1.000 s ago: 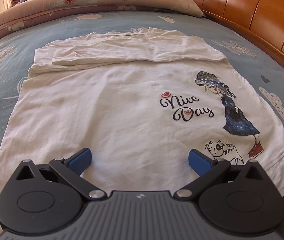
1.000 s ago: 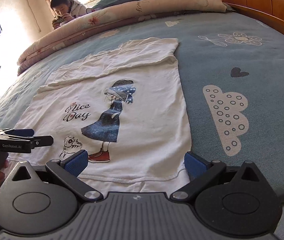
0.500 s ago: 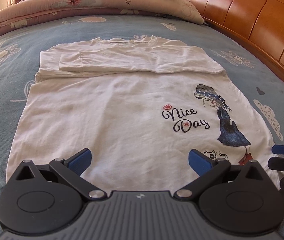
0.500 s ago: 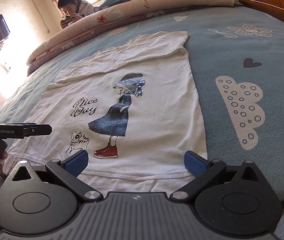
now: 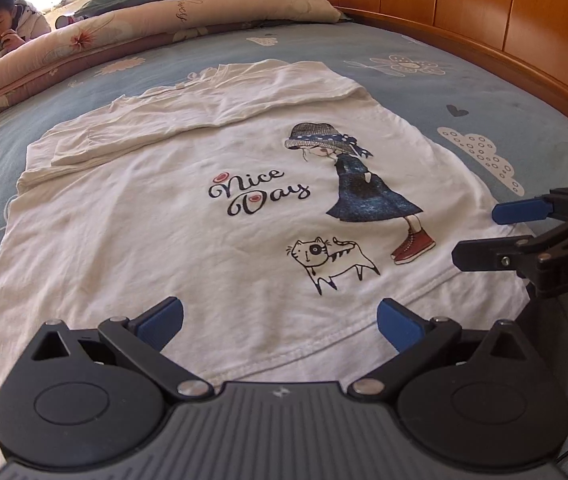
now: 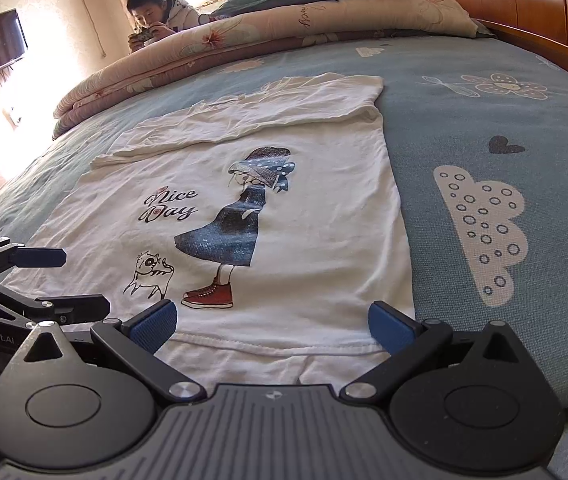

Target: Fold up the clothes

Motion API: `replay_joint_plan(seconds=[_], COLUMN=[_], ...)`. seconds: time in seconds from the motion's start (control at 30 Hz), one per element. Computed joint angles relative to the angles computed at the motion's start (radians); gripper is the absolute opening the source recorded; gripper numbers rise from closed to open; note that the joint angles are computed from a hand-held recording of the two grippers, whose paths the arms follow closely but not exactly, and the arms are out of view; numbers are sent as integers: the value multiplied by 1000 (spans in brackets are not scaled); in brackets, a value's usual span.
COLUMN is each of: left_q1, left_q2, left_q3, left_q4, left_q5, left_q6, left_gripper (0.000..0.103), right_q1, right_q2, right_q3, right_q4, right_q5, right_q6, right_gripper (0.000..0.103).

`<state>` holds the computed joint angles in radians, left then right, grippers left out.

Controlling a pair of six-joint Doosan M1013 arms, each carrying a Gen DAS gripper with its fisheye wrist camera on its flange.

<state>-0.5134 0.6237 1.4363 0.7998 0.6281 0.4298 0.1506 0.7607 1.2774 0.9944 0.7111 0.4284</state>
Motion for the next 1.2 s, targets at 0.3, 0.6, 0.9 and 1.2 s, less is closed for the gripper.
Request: replay_joint_plan(seconds=[0.3,0.6,0.9,1.2], left_q1=[-7,3,5,24], left_q2=[-10,-30,-21,-37], left_q3=[36,68,50,19], left_q4=[17,15,-79,-50], left_q5=[-7,-44,-51,29], left_q6=[-4,-58,38,36], left_gripper=[102,102,102,102], right_q1=[44,48,44,39], right_q2=[-35,-32,-33,-34], right_q3=[87,66,78,90], right_q4=[10,-90,-23,41], right_q5=[-214,-211,-219,-221], right_q6=[-145,-28,-101,-168], right_gripper=[103,103,103,103])
